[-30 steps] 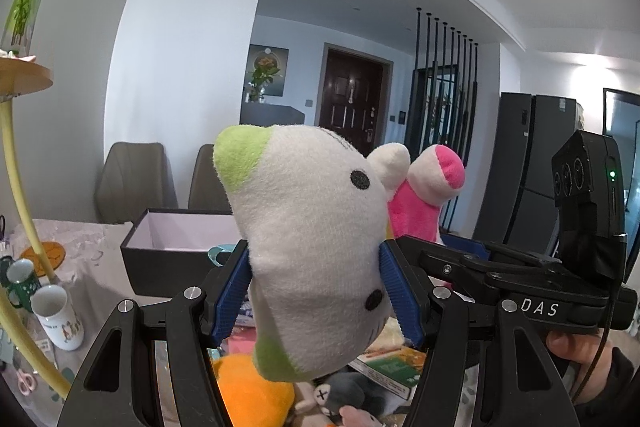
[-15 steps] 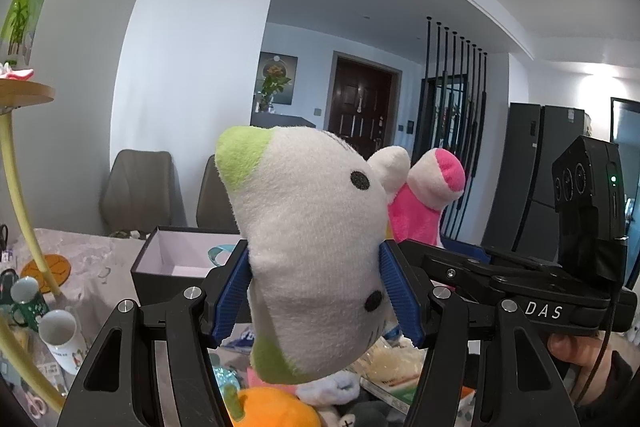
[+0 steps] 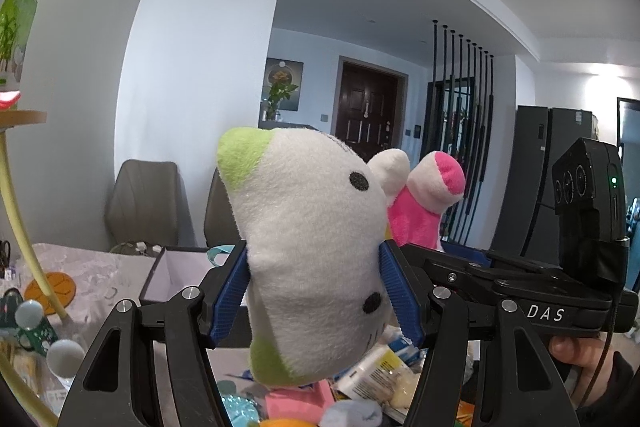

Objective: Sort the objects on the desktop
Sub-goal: 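Lift the Hello Kitty plush up out of the pile with the right tool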

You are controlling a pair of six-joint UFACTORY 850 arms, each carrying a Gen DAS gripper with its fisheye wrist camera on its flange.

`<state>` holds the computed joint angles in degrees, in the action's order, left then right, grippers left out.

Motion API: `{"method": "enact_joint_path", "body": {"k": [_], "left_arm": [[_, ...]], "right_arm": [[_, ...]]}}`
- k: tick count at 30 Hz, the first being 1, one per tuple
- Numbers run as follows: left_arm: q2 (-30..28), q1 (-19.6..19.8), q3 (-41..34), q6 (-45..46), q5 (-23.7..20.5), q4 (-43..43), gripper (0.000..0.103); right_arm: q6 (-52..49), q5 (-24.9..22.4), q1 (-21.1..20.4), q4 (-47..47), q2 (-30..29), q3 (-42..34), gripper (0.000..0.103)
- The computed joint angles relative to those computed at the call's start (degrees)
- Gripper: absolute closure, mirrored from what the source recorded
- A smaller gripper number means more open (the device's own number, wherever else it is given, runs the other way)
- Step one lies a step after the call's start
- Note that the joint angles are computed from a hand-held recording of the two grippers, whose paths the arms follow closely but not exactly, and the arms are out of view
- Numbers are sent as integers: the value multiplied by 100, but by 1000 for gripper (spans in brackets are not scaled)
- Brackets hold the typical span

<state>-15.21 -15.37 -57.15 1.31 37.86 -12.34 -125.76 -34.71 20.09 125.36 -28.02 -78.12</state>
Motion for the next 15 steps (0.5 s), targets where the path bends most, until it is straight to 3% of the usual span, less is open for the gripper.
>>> {"method": "enact_joint_path", "body": {"k": [15], "left_arm": [[-289,284,-511,-286,-97,372,38]], "right_arm": [[455,197,76,-393,-443,-858,39]]}}
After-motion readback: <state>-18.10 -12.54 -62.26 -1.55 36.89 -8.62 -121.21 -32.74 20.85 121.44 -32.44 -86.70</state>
